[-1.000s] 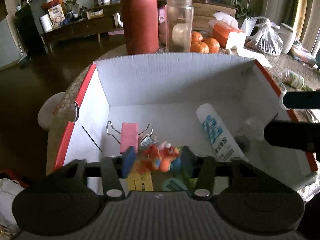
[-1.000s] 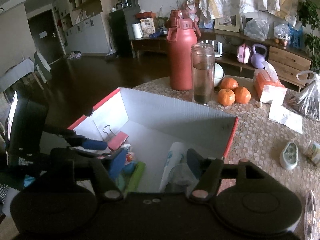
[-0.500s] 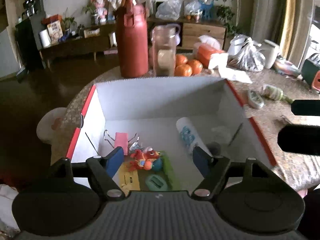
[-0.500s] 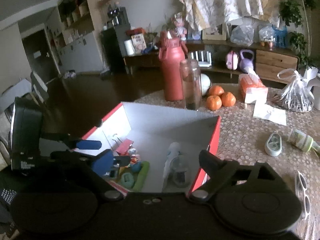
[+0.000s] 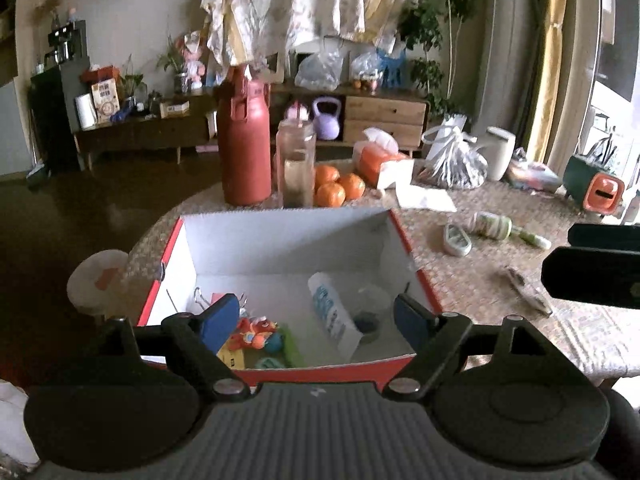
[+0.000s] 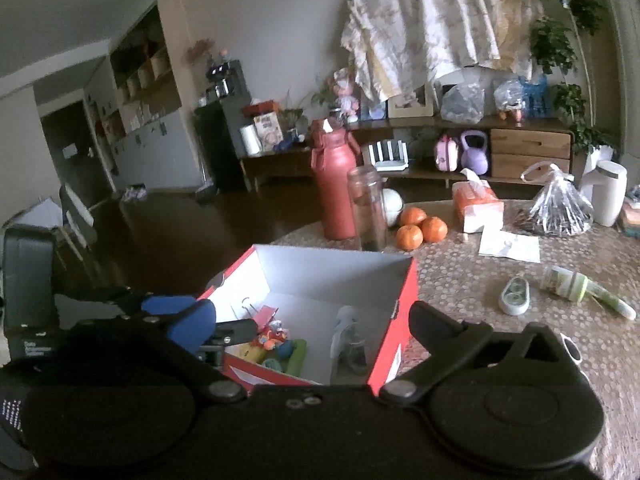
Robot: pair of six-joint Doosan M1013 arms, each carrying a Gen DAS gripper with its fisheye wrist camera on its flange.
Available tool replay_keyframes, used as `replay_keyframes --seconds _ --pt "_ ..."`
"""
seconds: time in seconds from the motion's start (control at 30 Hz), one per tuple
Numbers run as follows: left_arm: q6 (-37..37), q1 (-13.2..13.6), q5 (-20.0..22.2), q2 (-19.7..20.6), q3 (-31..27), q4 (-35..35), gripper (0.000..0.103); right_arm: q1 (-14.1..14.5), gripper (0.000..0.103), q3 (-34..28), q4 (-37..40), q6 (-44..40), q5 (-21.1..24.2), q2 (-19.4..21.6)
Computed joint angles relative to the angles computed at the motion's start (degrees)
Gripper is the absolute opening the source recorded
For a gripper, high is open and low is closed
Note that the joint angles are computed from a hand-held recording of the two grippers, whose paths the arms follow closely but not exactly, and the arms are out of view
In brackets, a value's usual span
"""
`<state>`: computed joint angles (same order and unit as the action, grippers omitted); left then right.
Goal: Organize rigid objects
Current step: 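Withdraw both tools from the shoebox back over the table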
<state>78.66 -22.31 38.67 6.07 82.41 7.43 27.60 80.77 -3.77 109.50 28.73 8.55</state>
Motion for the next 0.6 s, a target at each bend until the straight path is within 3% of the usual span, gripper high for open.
replay_keyframes --seconds 0.13,0.27,0.6 --pt "-2.4 -1.2 -0.9 -0.7 0.0 2.2 0.102 -0.3 0.103 1.9 -2.2 2.3 -2.0 -1.4" --pt "-5.5 -2.7 -1.6 -0.8 -0.5 5.3 0.102 -0.6 0.103 3.3 -6.2 4.6 -3.2 -2.5" --pt "-12.4 -6.2 -2.9 0.9 -2.6 9.2 0.103 -3.6 0.103 6.2 -3.7 0.3 -5.1 -4.6"
